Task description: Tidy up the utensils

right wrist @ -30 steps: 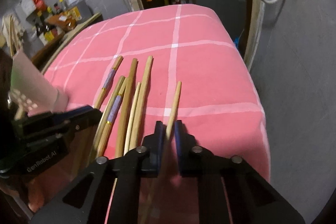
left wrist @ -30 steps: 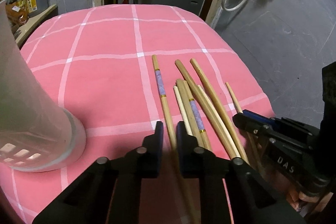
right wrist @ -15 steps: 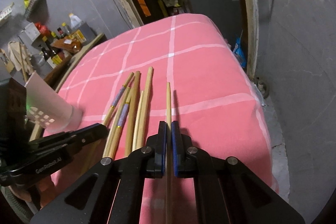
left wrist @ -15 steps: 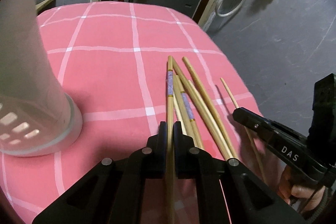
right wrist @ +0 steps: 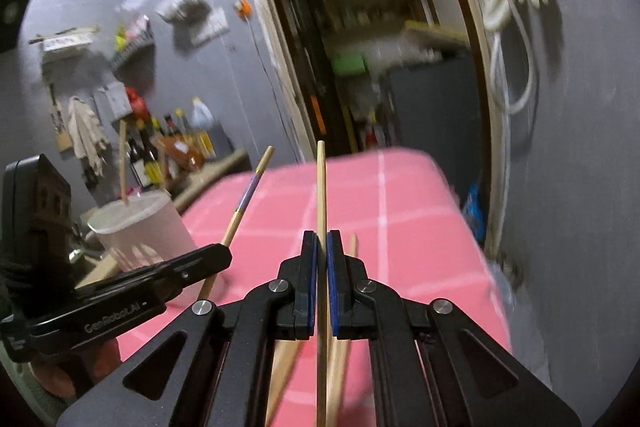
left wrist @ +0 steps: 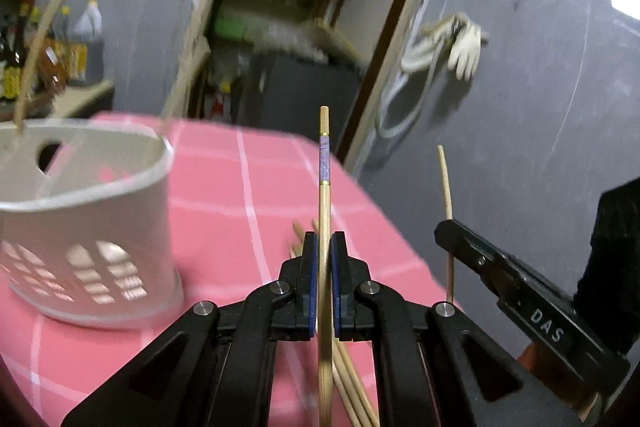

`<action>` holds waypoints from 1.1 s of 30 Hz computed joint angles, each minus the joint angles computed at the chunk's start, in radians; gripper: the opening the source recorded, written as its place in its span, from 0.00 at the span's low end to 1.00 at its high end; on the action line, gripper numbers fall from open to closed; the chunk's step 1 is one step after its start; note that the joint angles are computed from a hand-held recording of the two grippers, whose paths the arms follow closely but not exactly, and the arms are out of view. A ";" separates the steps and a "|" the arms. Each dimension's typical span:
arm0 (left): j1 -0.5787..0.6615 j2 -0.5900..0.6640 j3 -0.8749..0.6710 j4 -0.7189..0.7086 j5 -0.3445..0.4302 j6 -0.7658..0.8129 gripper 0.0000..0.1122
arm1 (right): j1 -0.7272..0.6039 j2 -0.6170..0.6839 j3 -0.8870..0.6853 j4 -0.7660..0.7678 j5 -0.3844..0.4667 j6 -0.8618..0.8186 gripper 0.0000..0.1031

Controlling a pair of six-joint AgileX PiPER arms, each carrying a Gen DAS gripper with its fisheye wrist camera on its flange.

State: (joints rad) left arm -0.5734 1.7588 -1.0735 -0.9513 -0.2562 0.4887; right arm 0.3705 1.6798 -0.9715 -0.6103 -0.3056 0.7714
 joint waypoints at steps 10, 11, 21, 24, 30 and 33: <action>-0.059 -0.157 0.175 0.124 -0.338 -0.101 0.03 | 0.088 -0.027 -0.041 0.224 -0.097 -0.220 0.03; -0.058 -0.180 0.192 0.123 -0.353 -0.093 0.03 | 0.096 -0.025 -0.047 0.234 -0.102 -0.230 0.03; 0.064 -0.297 0.272 0.228 -0.407 -0.133 0.03 | 0.222 0.057 -0.197 0.368 -0.145 -0.371 0.03; 0.151 -0.337 0.296 0.314 -0.387 -0.216 0.03 | 0.234 0.112 -0.279 0.312 -0.174 -0.293 0.03; 0.327 -0.384 0.326 0.461 -0.376 -0.393 0.03 | 0.269 0.214 -0.422 0.296 -0.210 -0.277 0.03; 0.395 -0.383 0.335 0.507 -0.394 -0.459 0.03 | 0.284 0.270 -0.489 0.329 -0.213 -0.309 0.03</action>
